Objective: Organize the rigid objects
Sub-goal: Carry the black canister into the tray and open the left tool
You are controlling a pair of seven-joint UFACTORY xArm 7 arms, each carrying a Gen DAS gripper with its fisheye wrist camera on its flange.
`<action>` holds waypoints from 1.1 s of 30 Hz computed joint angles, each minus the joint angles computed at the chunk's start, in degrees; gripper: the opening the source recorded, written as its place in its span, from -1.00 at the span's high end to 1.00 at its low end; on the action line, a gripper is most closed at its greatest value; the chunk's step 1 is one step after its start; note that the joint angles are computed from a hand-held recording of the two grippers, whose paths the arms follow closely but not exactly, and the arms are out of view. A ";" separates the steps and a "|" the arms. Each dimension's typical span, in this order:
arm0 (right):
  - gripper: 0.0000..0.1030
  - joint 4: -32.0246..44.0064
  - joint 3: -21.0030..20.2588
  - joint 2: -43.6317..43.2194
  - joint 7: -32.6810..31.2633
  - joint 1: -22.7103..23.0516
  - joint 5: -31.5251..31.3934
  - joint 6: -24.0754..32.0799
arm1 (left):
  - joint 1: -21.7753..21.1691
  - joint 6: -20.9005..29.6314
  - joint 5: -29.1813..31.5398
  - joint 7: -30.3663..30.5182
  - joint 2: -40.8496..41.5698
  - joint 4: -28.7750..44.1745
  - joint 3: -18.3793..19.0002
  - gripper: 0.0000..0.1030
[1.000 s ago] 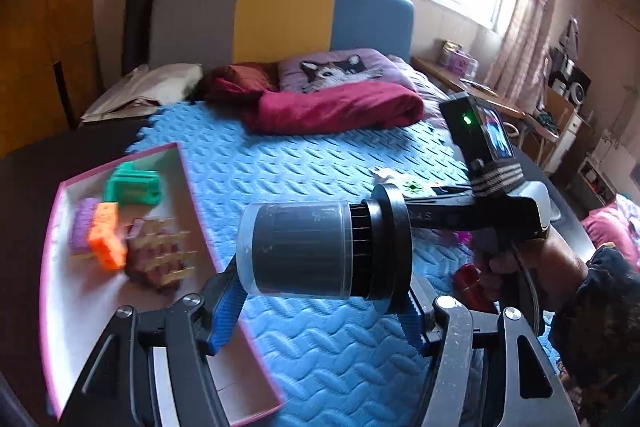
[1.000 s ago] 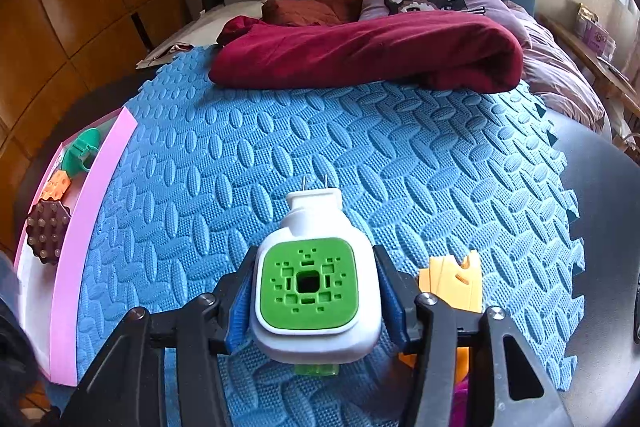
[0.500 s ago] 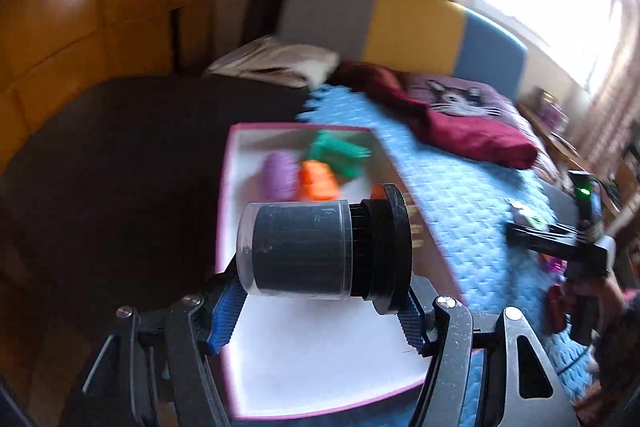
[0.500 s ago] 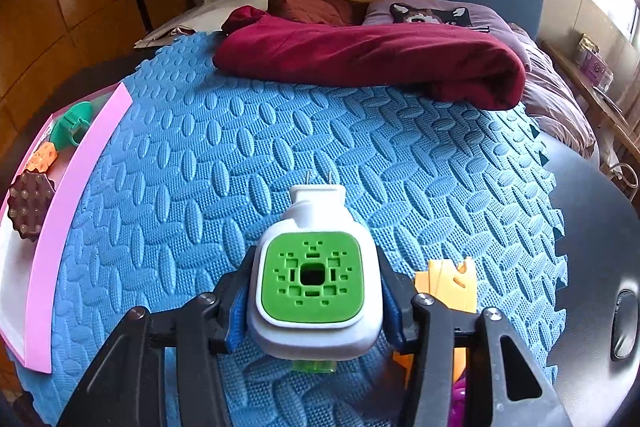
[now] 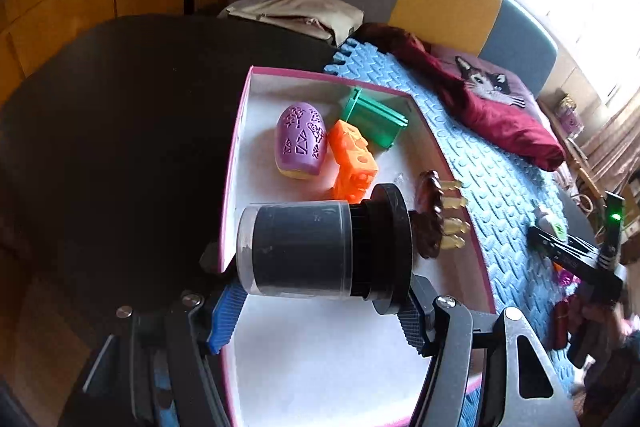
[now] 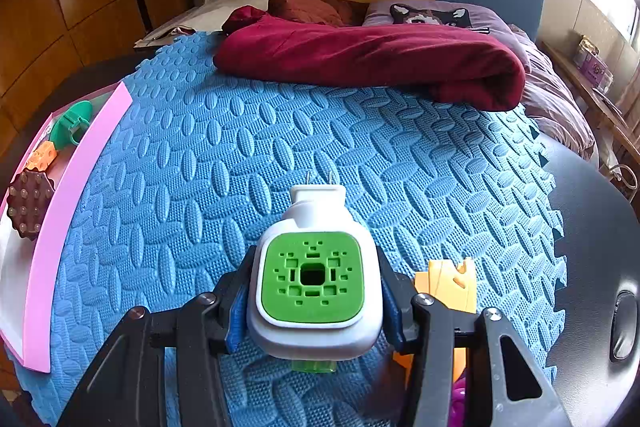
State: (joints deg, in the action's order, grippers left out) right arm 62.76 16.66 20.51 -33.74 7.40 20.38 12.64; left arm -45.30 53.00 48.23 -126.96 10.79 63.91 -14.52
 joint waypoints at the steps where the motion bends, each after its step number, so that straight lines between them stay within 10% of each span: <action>1: -0.02 0.09 -0.01 0.10 -0.04 -0.01 -0.07 -0.01 | 0.53 -0.70 -0.44 0.91 0.26 0.05 0.24 -0.29; 12: -0.02 -0.09 0.10 -0.02 0.02 0.00 -0.34 -0.19 | 4.15 -3.32 -4.86 8.12 3.85 2.14 3.63 -0.28; 33: -0.02 -0.07 0.15 0.02 0.01 -0.05 -0.30 -0.18 | -0.45 7.99 -2.31 8.18 5.78 6.82 3.49 -0.53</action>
State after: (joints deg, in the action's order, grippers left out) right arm 62.69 16.81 20.53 -33.73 7.35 20.08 12.46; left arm -45.75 60.99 45.91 -118.78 16.57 70.74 -11.03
